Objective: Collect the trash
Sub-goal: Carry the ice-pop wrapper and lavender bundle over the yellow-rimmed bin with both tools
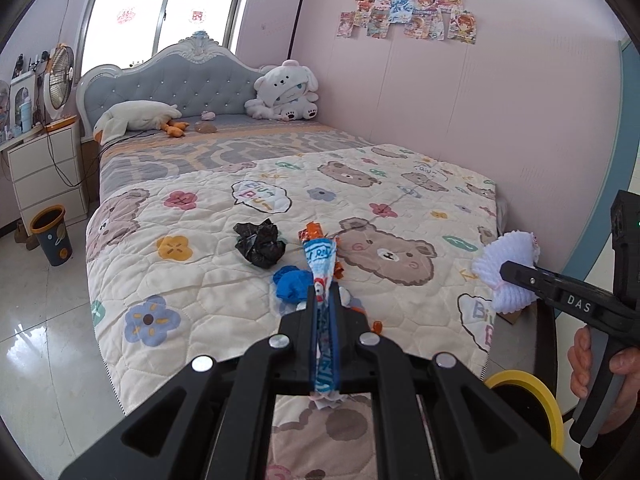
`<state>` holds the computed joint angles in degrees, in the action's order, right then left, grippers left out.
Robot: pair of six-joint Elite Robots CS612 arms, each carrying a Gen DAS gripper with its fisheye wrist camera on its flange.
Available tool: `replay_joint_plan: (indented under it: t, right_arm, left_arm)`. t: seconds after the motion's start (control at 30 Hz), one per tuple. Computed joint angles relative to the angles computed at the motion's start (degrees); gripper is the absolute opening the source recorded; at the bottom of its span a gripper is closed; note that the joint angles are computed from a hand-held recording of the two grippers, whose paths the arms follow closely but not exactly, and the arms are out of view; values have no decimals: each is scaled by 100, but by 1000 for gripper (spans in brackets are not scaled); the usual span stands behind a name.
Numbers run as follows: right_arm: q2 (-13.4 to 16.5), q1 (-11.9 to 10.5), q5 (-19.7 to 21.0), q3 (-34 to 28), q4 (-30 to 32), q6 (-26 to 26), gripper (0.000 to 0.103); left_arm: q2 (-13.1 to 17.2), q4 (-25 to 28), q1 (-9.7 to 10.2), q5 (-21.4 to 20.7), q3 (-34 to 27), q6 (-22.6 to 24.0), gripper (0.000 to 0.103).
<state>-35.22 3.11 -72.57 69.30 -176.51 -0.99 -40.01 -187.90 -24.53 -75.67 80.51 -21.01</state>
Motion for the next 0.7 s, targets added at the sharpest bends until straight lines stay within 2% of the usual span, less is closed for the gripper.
replay_joint_plan:
  t: [0.3, 0.7]
  right_arm:
    - [-274, -121, -8, 510, -336, 56, 33]
    - [-620, -324, -89, 1207, -779, 148, 34]
  left_arm:
    - [-129, -278, -190, -143, 162, 296, 5]
    - [-219, -371, -424, -378, 275, 646, 5]
